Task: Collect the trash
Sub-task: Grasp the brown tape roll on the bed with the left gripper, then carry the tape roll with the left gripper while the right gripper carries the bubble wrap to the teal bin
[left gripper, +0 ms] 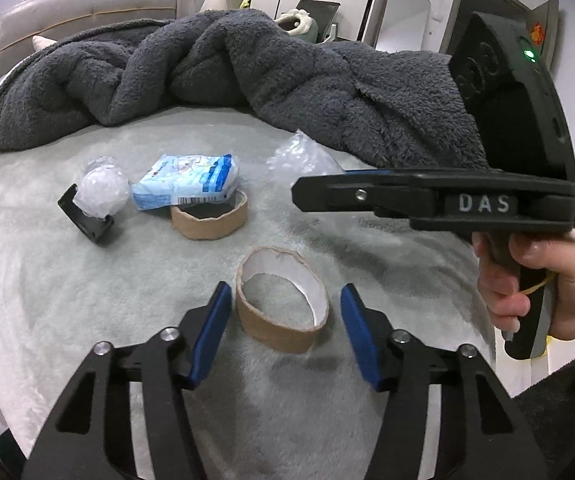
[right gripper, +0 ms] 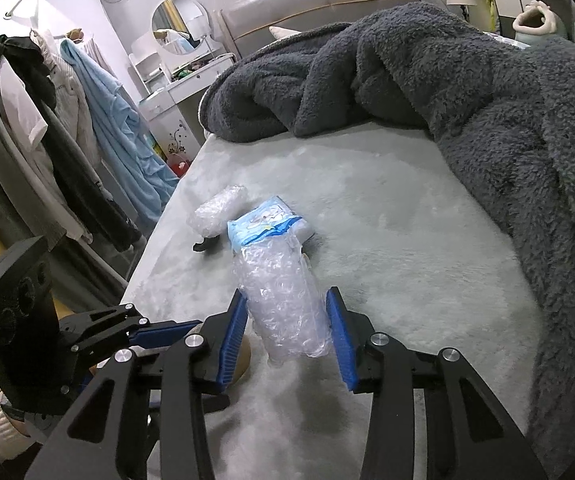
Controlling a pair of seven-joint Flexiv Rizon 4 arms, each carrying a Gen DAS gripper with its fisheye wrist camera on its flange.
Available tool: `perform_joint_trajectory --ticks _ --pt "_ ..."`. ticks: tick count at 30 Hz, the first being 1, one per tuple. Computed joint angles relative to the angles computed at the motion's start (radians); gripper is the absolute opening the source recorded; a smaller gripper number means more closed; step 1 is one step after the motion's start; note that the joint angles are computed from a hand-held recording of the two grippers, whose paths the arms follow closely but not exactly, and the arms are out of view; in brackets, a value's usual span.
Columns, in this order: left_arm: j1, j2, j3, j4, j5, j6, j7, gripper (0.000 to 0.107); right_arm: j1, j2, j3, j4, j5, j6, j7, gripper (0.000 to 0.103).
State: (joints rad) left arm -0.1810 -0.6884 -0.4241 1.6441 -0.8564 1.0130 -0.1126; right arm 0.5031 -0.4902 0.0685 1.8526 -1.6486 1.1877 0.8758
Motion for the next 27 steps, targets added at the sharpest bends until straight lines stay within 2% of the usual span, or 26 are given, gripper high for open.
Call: perform_joint_trajectory --ticks 2,14,27 --pt "-0.01 -0.004 0.01 -0.009 0.009 0.008 -0.021 0.048 0.002 0.003 0.001 0.003 0.008 -0.005 -0.009 0.041" --pt "0.017 0.014 -0.011 0.007 -0.037 0.03 -0.013 0.047 0.02 -0.001 -0.003 -0.017 0.047 -0.02 -0.046 0.041" --pt "0.055 -0.004 0.031 -0.041 -0.026 0.094 -0.101 0.047 0.09 -0.09 -0.054 -0.165 0.164 -0.001 -0.193 0.041"
